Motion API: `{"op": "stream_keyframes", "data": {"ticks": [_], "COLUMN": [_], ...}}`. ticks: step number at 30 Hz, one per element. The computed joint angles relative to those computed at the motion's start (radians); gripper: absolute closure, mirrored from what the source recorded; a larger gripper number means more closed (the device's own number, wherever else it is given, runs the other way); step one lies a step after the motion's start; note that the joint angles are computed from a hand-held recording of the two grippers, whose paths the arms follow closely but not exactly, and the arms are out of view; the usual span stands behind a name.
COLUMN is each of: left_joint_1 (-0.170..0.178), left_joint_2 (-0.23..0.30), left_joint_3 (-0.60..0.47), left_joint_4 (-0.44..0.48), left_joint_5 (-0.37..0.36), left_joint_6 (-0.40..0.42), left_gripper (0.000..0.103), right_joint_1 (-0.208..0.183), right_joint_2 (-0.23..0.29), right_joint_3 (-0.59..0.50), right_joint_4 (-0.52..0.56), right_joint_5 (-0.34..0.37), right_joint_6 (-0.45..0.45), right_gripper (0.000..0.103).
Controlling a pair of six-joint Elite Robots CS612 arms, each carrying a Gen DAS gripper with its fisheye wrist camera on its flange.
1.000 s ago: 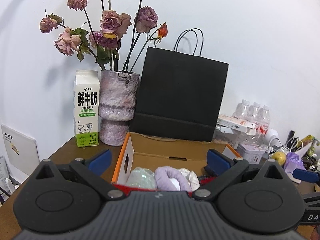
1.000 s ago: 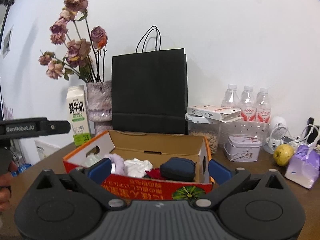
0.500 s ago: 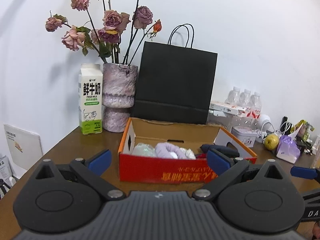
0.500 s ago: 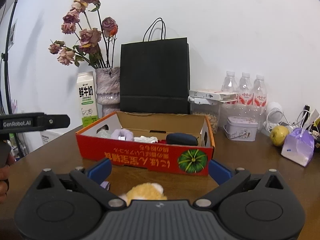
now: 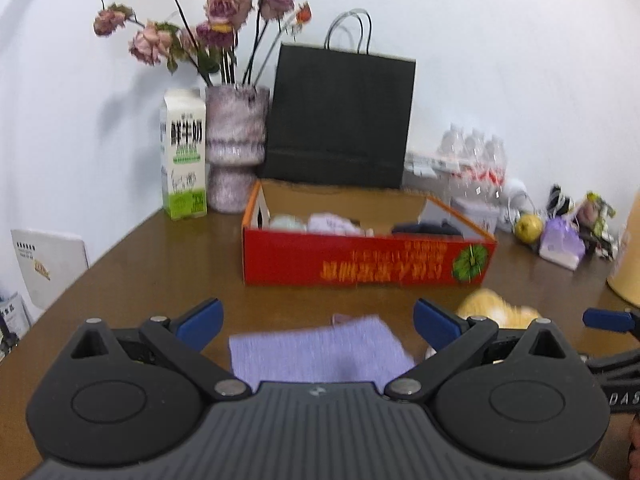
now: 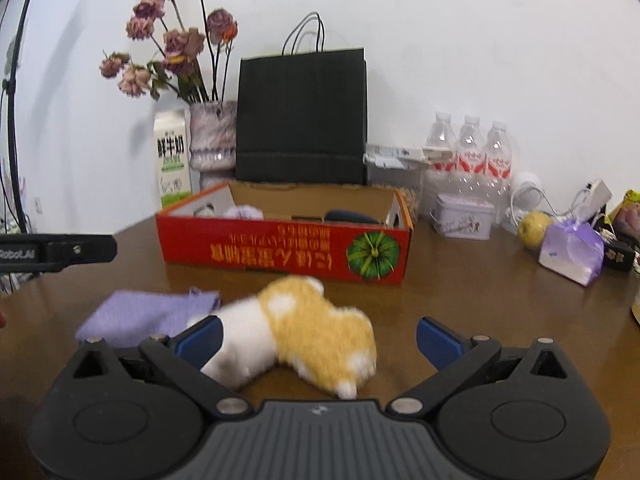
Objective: Organize objects
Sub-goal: 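Move both grippers back from the box toward the plush dog, then close the right gripper on the white-and-yellow plush dog while the left gripper holds the yellow sponge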
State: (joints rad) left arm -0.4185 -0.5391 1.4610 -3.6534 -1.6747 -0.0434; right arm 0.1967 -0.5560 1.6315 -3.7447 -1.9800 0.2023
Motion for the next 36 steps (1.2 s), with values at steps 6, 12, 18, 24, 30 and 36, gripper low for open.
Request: {"op": "stream_keyframes", "data": {"ticks": [6, 12, 18, 24, 30, 36], "left_joint_1": [0.003, -0.004, -0.006, -0.006, -0.011, -0.015], "left_joint_2": [-0.025, -0.045, -0.048, -0.044, -0.042, -0.04], "left_joint_3": [0.065, 0.104, 0.105, 0.101, 0.101, 0.11], "left_joint_4": [0.061, 0.15, 0.186, 0.18, 0.162, 0.086], "left_joint_5": [0.007, 0.028, 0.035, 0.011, 0.011, 0.015], "left_joint_6": [0.019, 0.067, 0.064, 0.06, 0.051, 0.045], "left_gripper": [0.0, 0.0, 0.01, 0.047, 0.082, 0.082], "right_joint_1": [0.009, 0.019, 0.017, 0.009, 0.006, 0.007], "right_joint_2": [-0.012, -0.028, -0.033, -0.045, -0.048, -0.049], "right_joint_3": [0.04, 0.06, 0.072, 0.065, 0.056, 0.054], "right_joint_4": [0.013, 0.102, 0.113, 0.217, 0.281, 0.287], "right_joint_5": [0.015, 0.012, 0.013, 0.022, 0.036, 0.033], "right_joint_6": [0.017, 0.03, 0.064, 0.122, 0.154, 0.154], "right_gripper": [0.0, 0.0, 0.0, 0.0, 0.0, 0.0]}}
